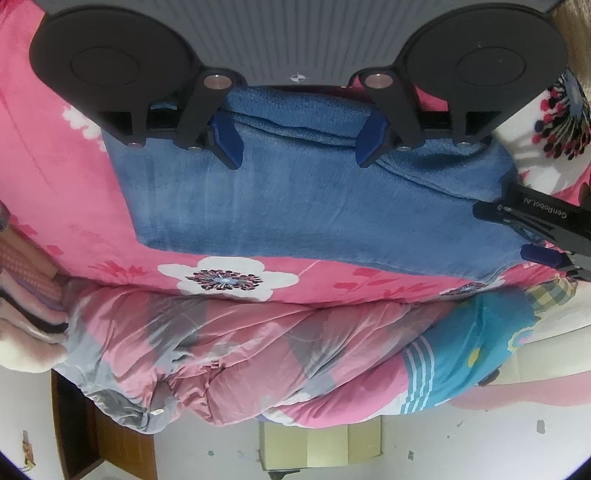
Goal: Fold clothes
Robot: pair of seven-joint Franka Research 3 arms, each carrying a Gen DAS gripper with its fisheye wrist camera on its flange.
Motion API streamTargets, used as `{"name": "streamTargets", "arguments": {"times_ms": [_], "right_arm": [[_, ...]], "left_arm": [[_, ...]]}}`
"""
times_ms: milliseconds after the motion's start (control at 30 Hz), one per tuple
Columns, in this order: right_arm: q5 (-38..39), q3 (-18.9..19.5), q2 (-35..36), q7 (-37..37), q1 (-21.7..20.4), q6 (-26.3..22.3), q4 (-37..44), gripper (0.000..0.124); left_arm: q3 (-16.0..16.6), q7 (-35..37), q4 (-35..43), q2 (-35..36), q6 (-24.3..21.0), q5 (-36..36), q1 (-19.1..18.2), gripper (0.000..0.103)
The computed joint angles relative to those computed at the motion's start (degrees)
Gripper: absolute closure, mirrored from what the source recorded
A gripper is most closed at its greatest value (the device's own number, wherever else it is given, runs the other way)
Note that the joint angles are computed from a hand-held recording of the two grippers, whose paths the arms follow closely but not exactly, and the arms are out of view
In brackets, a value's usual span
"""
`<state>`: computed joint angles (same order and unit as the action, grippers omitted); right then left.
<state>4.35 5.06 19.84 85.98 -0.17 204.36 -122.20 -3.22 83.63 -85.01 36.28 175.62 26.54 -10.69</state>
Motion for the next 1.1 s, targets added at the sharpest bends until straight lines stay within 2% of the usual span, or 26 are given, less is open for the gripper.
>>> {"name": "streamTargets", "arguments": {"times_ms": [267, 333, 367, 400, 433, 467, 600, 733, 800, 867, 933, 1033, 1100], "right_arm": [[1.0, -0.7, -1.0, -0.6, 1.0, 0.3, -1.2, 0.048], [1.5, -0.9, -1.8, -0.7, 1.3, -0.5, -1.6, 0.038], [0.2, 0.1, -2.4, 0.3, 0.0, -1.4, -2.0, 0.034], [-1.6, 1.4, -3.1, 1.6, -1.7, -2.2, -2.3, 0.025], [-5.2, 3.2, -3.8, 4.5, -4.2, -2.8, -2.8, 0.023], [-5.1, 3.7, -4.4, 5.0, -4.7, -2.2, -3.4, 0.023], [-1.7, -0.1, -5.3, 4.2, -0.7, 1.6, -4.1, 0.022], [4.9, -3.8, -3.9, -0.4, 4.0, -0.2, -0.2, 0.021], [8.7, -5.2, -2.5, -2.3, 5.8, -3.5, 2.8, 0.021], [12.8, -7.3, -0.8, -4.1, 8.2, -8.0, 5.7, 0.021], [15.7, -10.9, 0.9, -5.5, 11.5, -13.3, 8.4, 0.021], [17.5, -16.4, 1.8, -7.4, 17.1, -13.0, 8.5, 0.021], [18.4, -16.6, 1.7, -7.6, 17.3, -14.6, 8.9, 0.021]], "left_arm": [[1.9, -2.3, 0.3, -0.3, -1.2, 0.9, -1.6, 0.000], [2.1, -2.8, 0.3, -0.3, -1.4, 1.3, -1.8, 0.000], [2.2, -3.1, 0.3, -0.3, -1.4, 1.4, -1.9, 0.000], [2.3, -3.4, 0.3, -0.3, -1.5, 1.6, -2.0, 0.000], [2.4, -3.7, 0.3, -0.4, -1.5, 1.8, -2.1, 0.000], [2.6, -4.0, 0.3, -0.3, -1.5, 2.0, -2.3, 0.000], [3.9, -6.0, 0.3, -0.4, -1.5, 3.2, -3.4, 0.000], [3.9, -7.1, 1.2, -0.3, -3.6, 3.8, -3.7, 0.000], [2.6, -6.6, 2.5, -0.3, -6.6, 3.2, -3.1, 0.000], [0.8, -5.9, 4.8, -0.3, -11.9, 1.6, -2.5, 0.000], [-1.5, -4.8, 5.3, -0.5, -12.5, -0.2, -1.2, 0.000], [-5.1, -1.5, 6.9, 0.3, -12.3, -3.6, 0.7, 0.000], [-6.9, 1.1, 9.3, 2.0, -12.9, -5.9, 1.3, 0.000]]}}
